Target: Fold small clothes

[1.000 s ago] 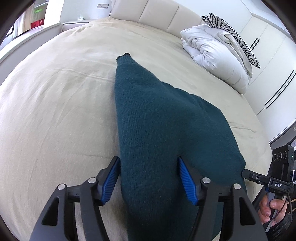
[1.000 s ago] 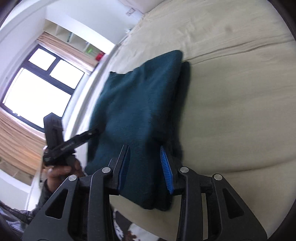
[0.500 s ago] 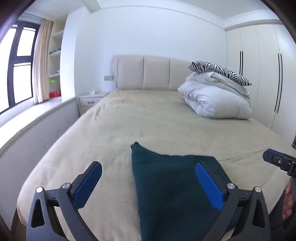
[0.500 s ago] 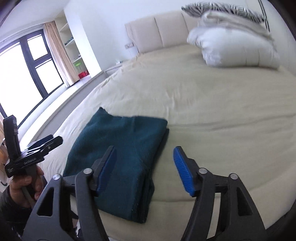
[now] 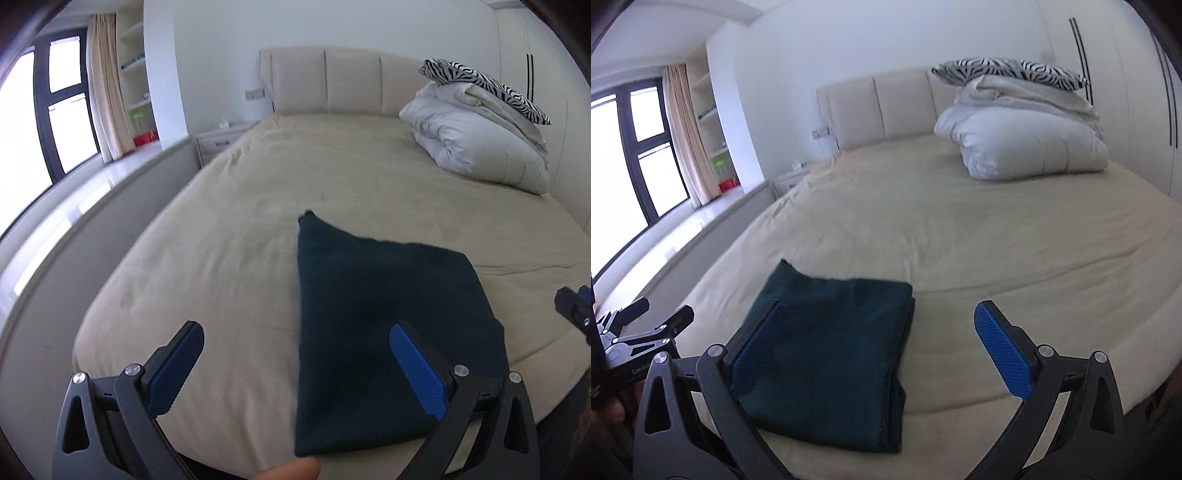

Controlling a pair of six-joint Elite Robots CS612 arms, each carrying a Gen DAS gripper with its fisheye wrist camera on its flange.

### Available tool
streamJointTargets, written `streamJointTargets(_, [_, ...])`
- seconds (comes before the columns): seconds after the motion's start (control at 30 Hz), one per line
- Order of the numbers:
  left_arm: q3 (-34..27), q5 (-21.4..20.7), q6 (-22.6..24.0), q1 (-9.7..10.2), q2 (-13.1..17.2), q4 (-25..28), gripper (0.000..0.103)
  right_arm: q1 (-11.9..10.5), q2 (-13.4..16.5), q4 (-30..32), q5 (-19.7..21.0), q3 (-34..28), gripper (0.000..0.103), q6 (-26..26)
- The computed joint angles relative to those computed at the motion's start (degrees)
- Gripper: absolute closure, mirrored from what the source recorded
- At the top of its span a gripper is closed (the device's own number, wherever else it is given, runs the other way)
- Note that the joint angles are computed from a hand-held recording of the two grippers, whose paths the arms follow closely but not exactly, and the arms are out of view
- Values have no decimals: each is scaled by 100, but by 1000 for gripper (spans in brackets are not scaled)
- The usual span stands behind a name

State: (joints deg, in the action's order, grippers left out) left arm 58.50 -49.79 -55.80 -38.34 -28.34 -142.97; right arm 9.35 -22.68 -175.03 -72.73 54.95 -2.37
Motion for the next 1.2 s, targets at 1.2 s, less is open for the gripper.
streamJointTargets(1.2, [-99, -841, -343, 80, 170, 404, 0, 188, 328, 1774, -756, -524, 0, -265])
